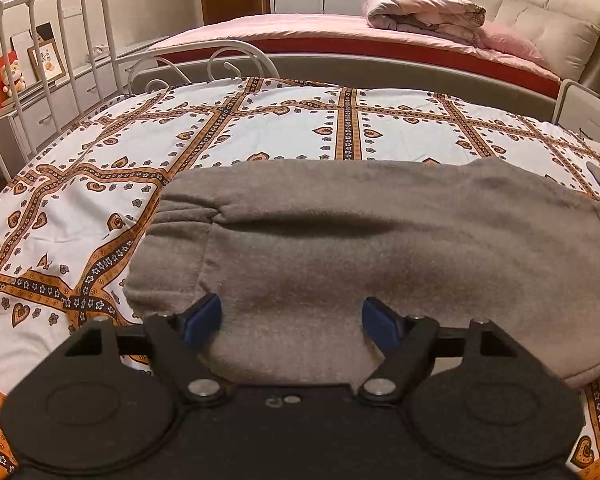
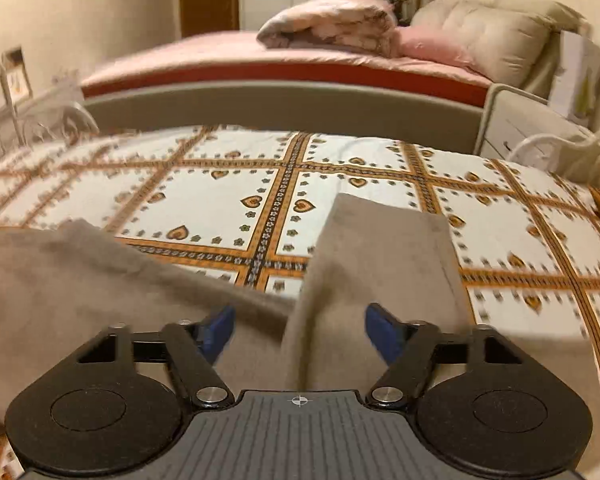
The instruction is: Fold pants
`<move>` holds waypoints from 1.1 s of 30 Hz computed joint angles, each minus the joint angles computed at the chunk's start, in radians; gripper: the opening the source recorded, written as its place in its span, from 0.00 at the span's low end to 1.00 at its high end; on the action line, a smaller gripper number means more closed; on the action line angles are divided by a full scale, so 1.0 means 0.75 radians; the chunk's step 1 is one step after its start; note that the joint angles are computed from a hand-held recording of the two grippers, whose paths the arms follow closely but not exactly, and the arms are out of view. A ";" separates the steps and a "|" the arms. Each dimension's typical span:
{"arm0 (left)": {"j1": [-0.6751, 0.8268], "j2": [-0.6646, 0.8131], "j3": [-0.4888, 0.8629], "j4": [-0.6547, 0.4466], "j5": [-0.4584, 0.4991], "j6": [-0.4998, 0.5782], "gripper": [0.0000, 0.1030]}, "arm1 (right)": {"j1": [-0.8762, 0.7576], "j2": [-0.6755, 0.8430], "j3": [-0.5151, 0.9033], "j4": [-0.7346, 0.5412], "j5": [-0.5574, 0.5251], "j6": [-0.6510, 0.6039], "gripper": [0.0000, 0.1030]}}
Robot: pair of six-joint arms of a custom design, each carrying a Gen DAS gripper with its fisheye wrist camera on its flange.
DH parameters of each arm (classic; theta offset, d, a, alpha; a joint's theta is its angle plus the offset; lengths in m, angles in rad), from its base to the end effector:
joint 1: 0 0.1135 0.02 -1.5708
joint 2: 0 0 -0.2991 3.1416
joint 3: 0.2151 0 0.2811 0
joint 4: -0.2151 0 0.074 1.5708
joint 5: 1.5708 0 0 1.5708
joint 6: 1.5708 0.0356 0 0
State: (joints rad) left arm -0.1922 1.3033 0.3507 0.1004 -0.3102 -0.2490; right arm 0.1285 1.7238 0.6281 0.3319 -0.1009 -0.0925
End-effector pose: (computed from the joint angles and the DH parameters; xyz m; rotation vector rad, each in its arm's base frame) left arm 0.2181 -0.0314 0.1317 -0.2066 2.3674 0.1670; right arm 0.3205 0.0450 0.1167 -0.3073 2.3134 0.1357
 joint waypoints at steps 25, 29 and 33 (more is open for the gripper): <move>-0.016 0.026 -0.001 0.027 -0.024 -0.014 0.71 | -0.969 0.117 0.107 -0.363 -0.633 0.158 0.44; -0.040 0.054 0.016 0.022 -0.052 -0.026 0.75 | -1.074 0.247 0.218 -0.400 -0.736 0.257 0.44; -0.056 0.072 0.035 0.006 -0.075 -0.042 0.77 | -1.133 0.297 0.244 -0.306 -0.742 0.431 0.43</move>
State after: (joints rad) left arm -0.2346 1.3577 0.3770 0.1047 -0.3668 -0.2808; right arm -0.7209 1.9464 0.8109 0.1024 -0.6578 0.2310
